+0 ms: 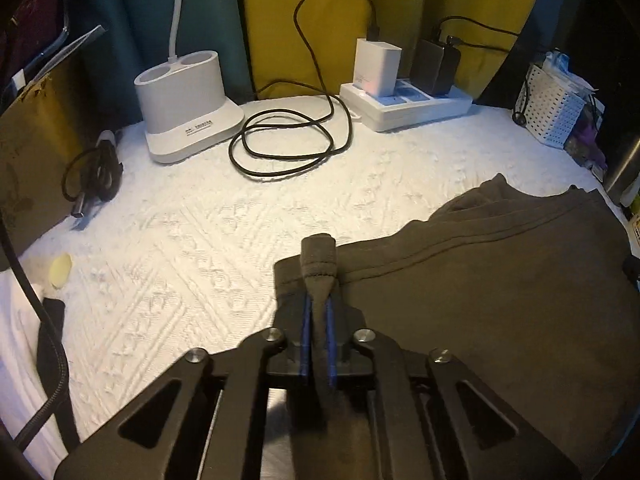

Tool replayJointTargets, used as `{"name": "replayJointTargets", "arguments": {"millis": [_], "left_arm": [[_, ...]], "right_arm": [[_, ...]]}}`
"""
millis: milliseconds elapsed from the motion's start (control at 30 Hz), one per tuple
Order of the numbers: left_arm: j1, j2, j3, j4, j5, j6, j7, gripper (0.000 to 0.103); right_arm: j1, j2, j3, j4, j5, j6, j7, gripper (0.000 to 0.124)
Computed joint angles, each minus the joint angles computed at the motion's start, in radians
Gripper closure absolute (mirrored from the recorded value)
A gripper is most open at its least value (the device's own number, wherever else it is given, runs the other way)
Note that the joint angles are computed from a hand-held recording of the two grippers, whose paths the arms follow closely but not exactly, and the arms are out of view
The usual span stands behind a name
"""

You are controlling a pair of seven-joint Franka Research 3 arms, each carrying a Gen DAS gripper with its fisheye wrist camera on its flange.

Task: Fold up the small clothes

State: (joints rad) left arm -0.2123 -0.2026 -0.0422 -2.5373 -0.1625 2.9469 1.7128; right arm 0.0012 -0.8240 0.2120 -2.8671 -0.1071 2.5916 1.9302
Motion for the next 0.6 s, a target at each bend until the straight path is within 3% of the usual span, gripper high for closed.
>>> {"name": "replayJointTargets", "arguments": {"millis": [133,300,400,433,500,533,600], "left_arm": [[-0.003,-0.001,0.008,-0.019,-0.012,0.034,0.017,0.100],[0.049,-0.014,-0.034,-0.031,0.085,0.041,-0.092,0.100],[0.044,-0.030,-0.025,-0.035,0.097,0.028,-0.129,0.099],[0.044,-0.038,-0.024,-0.038,0.104,0.023,-0.140,0.099],[0.040,-0.062,-0.020,-0.053,0.116,0.021,-0.154,0.099],[0.037,-0.073,-0.017,-0.059,0.120,0.021,-0.160,0.099],[0.028,-0.100,-0.007,-0.075,0.124,0.021,-0.171,0.099]], "right_arm": [[0.001,-0.003,-0.006,-0.005,-0.002,-0.003,-0.010,0.103],[-0.001,-0.029,0.002,-0.008,-0.008,-0.036,-0.002,0.102],[-0.008,-0.058,0.014,-0.013,-0.016,-0.064,0.015,0.100],[-0.016,-0.069,0.023,-0.015,-0.023,-0.080,0.028,0.094],[-0.028,-0.095,0.030,-0.025,-0.033,-0.101,0.055,0.046],[-0.030,-0.116,0.027,-0.034,-0.035,-0.111,0.065,0.039],[-0.027,-0.148,0.019,-0.047,-0.040,-0.127,0.068,0.039]]}}
